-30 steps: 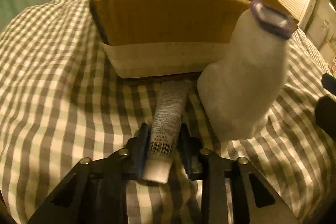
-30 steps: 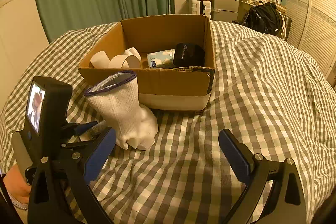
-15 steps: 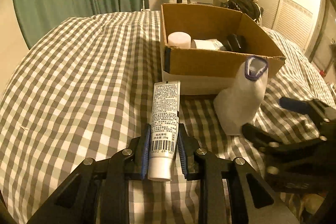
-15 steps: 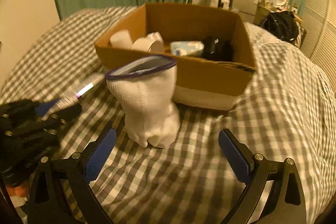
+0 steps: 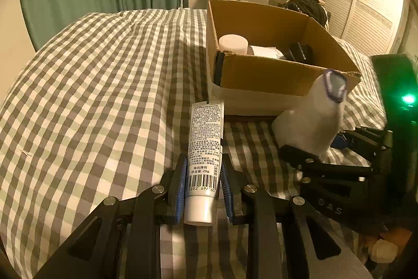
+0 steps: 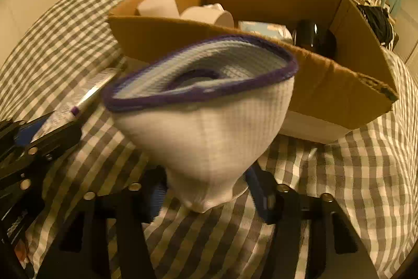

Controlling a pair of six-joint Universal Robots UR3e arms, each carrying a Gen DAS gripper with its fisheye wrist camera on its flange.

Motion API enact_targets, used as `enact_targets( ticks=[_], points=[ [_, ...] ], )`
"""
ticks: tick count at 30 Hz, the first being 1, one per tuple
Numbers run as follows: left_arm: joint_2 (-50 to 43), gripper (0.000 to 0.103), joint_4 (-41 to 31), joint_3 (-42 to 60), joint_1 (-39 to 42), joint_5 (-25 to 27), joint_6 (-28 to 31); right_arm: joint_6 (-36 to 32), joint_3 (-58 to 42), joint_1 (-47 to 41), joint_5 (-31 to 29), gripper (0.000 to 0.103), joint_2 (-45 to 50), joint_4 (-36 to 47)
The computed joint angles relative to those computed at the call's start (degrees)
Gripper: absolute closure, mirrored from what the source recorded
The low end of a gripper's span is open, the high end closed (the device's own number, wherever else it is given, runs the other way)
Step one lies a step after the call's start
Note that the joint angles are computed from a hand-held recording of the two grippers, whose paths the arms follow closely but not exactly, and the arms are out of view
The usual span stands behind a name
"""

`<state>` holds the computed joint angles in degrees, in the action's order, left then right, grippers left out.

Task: Organize objects
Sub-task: 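Grasp the white cream tube with the left gripper while the right gripper grasps the knit cover, then carry the tube into the box with the left gripper while the right gripper drops the knit cover in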

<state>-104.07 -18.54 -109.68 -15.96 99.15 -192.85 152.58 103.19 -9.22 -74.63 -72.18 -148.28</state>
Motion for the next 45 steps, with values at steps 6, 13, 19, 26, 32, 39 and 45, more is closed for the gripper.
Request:
enact_targets(
  ticks=[6, 13, 19, 26, 32, 39, 45],
  points=[
    [3.5, 0.079, -1.1, -0.4, -1.6, 1.4, -1.7, -0.8, 9.3, -3.7, 4.2, 0.057, -9.9, -3.4],
    [10.4, 0.079, -2.8, -1.9, -4.5, 3.8, -3.3, -4.8, 18.8, -8.2, 6.8, 0.058, -27.1, -3.2],
    [14.1, 0.079, -6.1, 1.2, -9.6, 7.8, -4.1, -10.5, 22.4, -17.1, 14.9, 0.058, -44.8, 8.6],
    [13.4, 0.079, -10.3, 11.5, -14.8, 12.8, -2.0, -23.7, 13.5, -35.2, 31.7, 0.058, -62.1, 37.7],
    [6.4, 0.079, -13.3, 26.2, -14.6, 12.9, 1.4, -15.9, 4.9, -33.0, 33.6, 0.059, -54.5, 29.5],
    [-6.7, 0.079, -15.7, 45.3, -11.3, 11.8, 5.5, -1.3, -8.7, -19.4, 24.0, 0.059, -34.6, 11.9],
    [-18.6, 0.079, -18.3, 59.6, -6.1, 6.5, 7.4, 6.9, -23.6, -14.0, 19.8, 0.059, -17.2, 7.2]
  ],
)
